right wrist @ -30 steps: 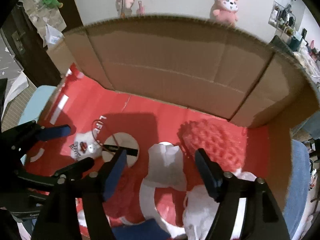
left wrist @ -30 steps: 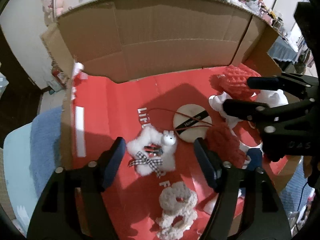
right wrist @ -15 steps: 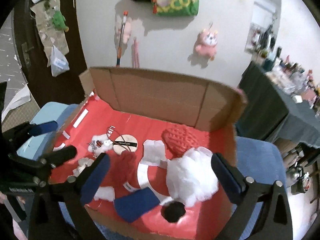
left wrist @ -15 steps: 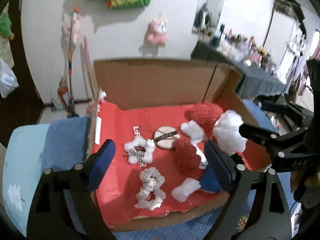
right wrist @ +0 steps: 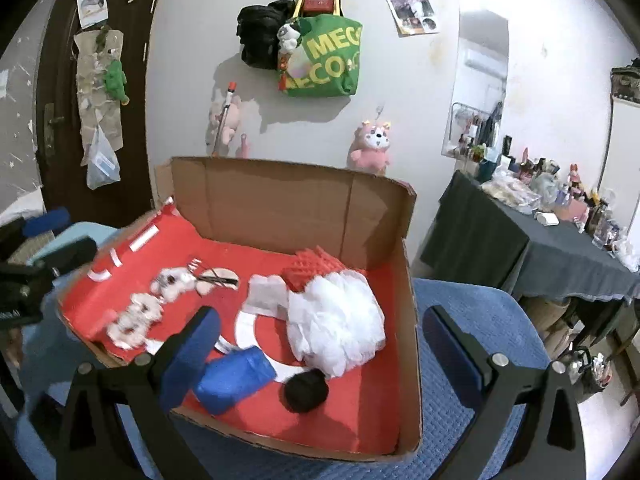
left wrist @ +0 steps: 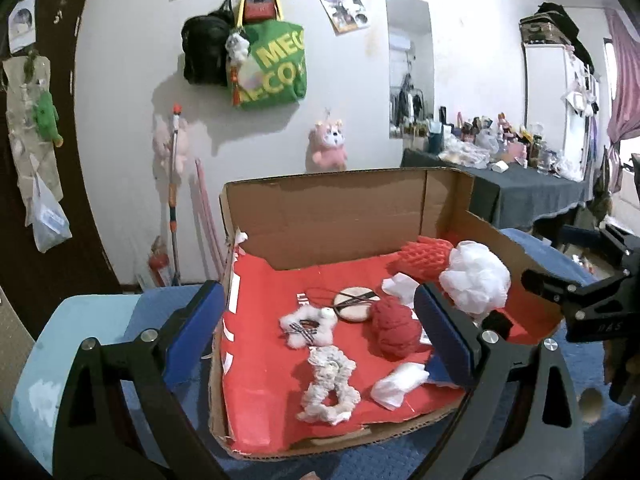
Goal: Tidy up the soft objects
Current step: 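Raise both open tools up out of the box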
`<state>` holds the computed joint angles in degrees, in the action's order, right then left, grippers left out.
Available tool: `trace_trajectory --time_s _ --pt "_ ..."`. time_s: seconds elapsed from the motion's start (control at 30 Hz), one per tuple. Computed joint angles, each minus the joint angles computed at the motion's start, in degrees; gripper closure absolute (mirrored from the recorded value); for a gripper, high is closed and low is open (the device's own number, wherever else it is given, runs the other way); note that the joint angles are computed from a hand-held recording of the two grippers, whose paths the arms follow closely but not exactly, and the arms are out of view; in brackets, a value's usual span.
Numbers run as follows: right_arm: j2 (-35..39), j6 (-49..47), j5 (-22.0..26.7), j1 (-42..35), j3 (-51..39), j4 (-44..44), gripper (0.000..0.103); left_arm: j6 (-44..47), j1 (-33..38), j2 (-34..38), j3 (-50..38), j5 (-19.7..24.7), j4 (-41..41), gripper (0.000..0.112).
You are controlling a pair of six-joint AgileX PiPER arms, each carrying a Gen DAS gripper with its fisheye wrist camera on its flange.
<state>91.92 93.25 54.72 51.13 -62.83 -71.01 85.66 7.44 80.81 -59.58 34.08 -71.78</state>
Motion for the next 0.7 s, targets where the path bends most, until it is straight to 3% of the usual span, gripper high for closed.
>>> trace_trajectory --time_s 0.3,0.7 --pt "2.7 13.1 -2.7 0.0 6.4 -7.8 0.0 11.8 -1.6 2.4 5.1 -2.7 -9.2 0.015" --pt "2.9 18.9 -7.7 -1.1 9.1 -10.0 0.0 12.5 -2.7 4.0 6.3 -1.8 -8.9 0.015"
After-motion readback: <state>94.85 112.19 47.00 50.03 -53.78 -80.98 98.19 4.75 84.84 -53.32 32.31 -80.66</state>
